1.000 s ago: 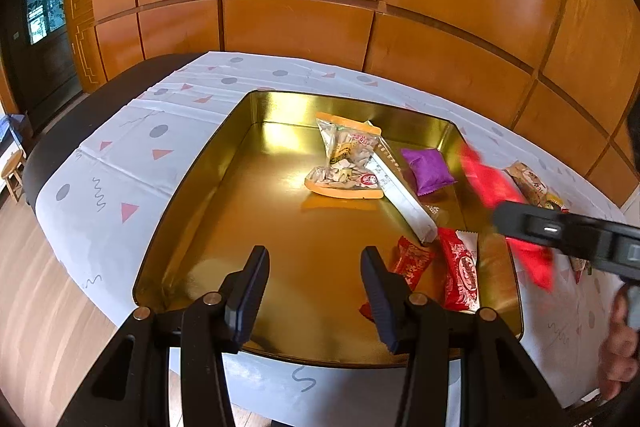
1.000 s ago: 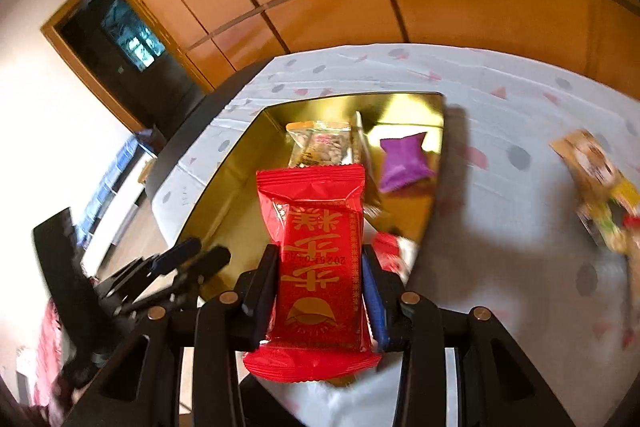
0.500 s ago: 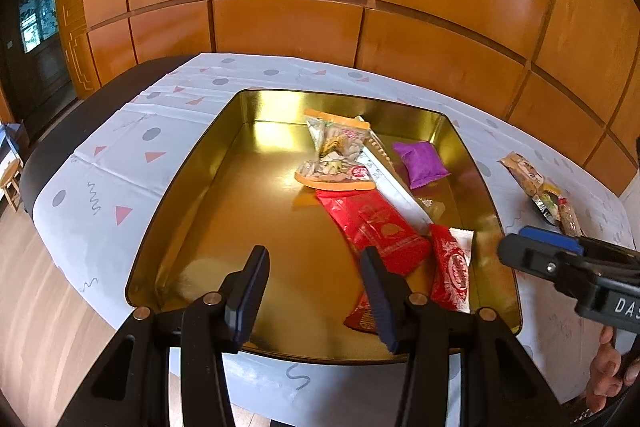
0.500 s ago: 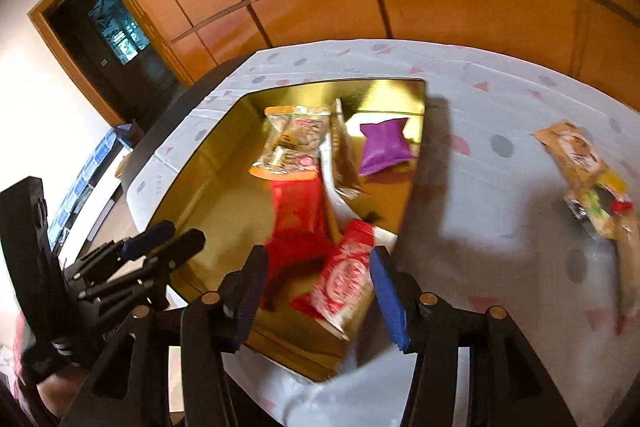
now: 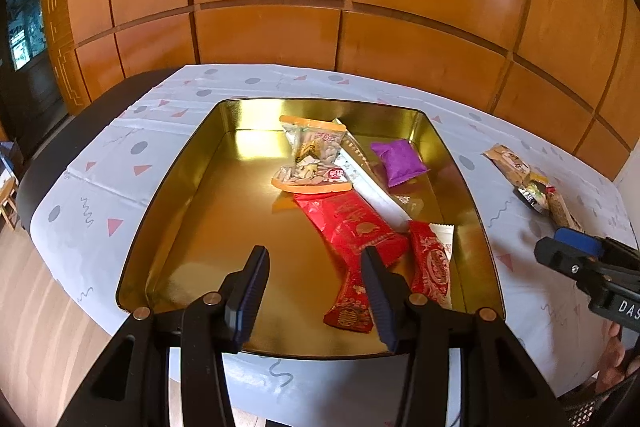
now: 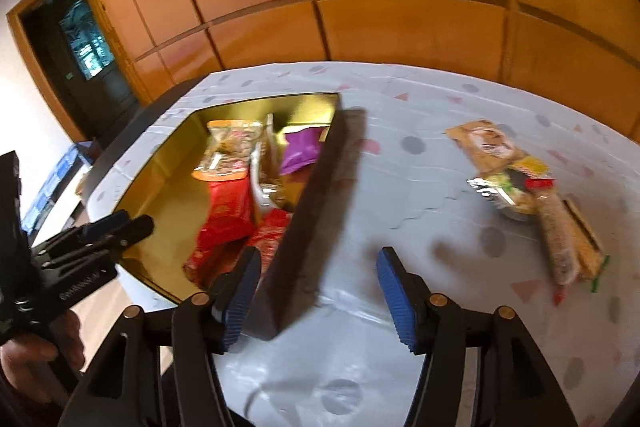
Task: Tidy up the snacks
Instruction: 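Move both tools toward the remaining snack pile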
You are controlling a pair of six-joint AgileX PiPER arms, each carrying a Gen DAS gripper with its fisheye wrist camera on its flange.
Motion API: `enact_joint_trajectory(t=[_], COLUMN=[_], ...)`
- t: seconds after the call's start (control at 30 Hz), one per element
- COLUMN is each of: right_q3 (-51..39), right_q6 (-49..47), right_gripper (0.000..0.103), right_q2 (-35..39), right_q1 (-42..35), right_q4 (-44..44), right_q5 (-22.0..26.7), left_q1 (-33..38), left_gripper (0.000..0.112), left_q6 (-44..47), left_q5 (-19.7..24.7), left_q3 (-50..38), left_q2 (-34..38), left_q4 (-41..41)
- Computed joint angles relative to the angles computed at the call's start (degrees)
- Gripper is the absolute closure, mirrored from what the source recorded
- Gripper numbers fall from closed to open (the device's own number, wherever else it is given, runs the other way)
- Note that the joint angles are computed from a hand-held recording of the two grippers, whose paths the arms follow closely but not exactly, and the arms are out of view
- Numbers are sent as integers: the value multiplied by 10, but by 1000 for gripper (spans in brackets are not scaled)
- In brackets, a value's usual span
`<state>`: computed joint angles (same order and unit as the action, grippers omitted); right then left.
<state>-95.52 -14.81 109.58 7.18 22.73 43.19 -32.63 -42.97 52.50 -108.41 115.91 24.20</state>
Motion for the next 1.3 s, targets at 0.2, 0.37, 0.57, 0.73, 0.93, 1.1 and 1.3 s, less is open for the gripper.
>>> enact_joint_trajectory(t=[0.2, 0.37, 0.57, 0.73, 0.93, 1.1, 1.3], right_q3=[43, 63, 76, 59, 14, -36, -97], right_q6=[12, 23, 39, 37, 31, 26, 27], right_gripper=[37, 37, 37, 36, 32, 32, 32], right_q2=[-22, -32, -40, -41, -33, -14, 24], right_q1=[-24, -44, -72, -102, -145, -185, -234], right_q4=[-24, -41, -72, -97, -145, -175, -203], right_q5=[-22, -29, -32, -24, -7, 16, 25], left_q1=[-6, -12, -21, -31, -40, -48, -57], left_gripper=[64, 64, 64, 64, 64, 64, 64], left_q6=[13, 28, 45, 65, 87, 109, 142], left_q5=[3, 10, 22, 37, 58, 82, 126], left_q3=[-9, -25, -51, -85, -130, -178, -267], left_q2=[6, 15, 28, 44, 66, 91, 136], left_q4=[-8, -14, -20, -21, -29, -37, -51])
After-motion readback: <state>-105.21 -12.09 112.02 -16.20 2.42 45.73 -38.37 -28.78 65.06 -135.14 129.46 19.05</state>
